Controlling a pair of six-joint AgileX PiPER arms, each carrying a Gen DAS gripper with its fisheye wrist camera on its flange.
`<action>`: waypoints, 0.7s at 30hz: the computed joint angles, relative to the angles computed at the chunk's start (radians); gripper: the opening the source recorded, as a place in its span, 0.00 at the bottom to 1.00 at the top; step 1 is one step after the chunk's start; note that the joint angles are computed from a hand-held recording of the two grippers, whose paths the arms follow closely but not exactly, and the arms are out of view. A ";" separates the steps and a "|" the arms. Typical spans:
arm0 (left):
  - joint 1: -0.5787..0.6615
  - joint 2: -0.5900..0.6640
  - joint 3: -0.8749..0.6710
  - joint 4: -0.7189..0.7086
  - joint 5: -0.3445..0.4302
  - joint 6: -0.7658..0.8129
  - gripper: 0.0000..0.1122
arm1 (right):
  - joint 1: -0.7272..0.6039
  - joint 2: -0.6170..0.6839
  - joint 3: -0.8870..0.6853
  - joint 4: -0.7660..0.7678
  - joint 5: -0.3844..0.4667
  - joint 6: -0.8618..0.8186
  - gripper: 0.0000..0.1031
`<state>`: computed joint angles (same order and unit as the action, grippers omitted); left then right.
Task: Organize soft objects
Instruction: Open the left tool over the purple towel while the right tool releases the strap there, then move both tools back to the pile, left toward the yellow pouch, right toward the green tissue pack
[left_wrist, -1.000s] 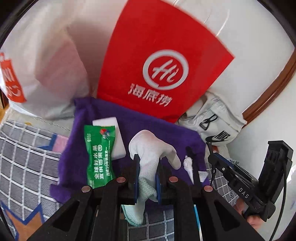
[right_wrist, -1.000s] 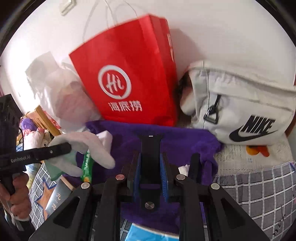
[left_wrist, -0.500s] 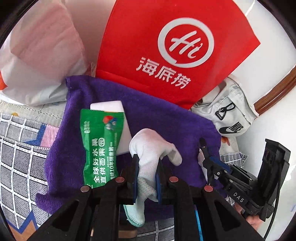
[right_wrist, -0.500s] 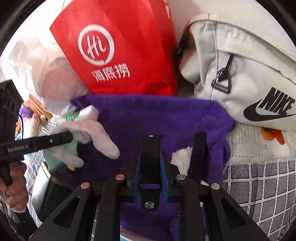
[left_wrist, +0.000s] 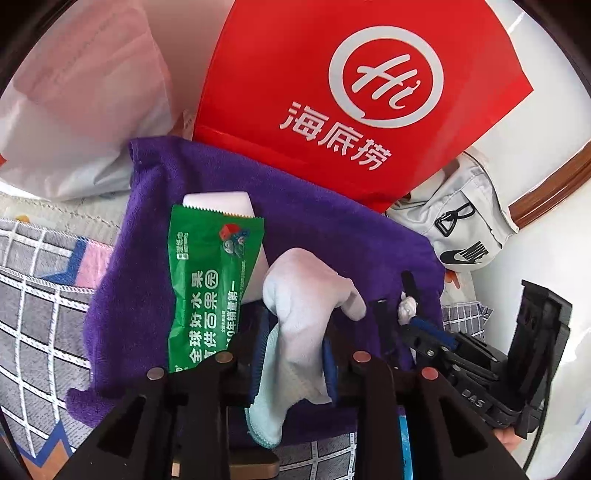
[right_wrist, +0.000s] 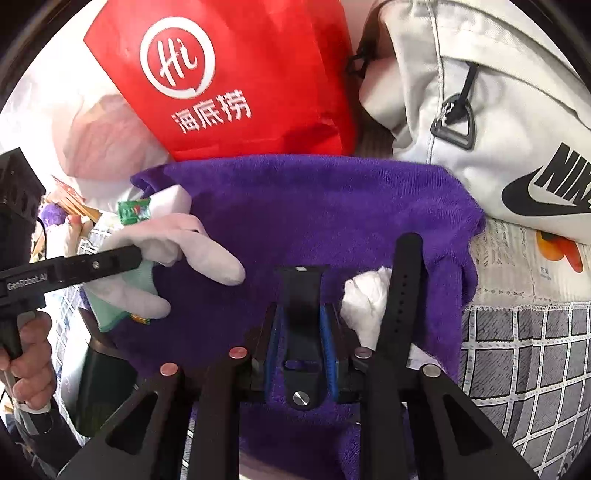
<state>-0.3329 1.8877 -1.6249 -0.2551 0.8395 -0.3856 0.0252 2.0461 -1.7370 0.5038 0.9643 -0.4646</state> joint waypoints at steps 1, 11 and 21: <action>-0.005 -0.005 -0.002 0.019 0.000 -0.013 0.31 | -0.005 -0.009 0.009 0.013 -0.007 -0.011 0.37; -0.025 -0.062 -0.011 0.097 0.007 -0.068 0.48 | -0.008 -0.115 0.096 0.061 -0.093 -0.065 0.48; -0.101 -0.169 0.051 0.229 0.044 -0.183 0.48 | -0.015 -0.308 0.275 0.065 -0.162 -0.076 0.48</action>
<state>-0.4340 1.7190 -1.5736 -0.0260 0.8830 -0.5685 0.0099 1.7382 -1.4617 0.5693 0.8023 -0.5405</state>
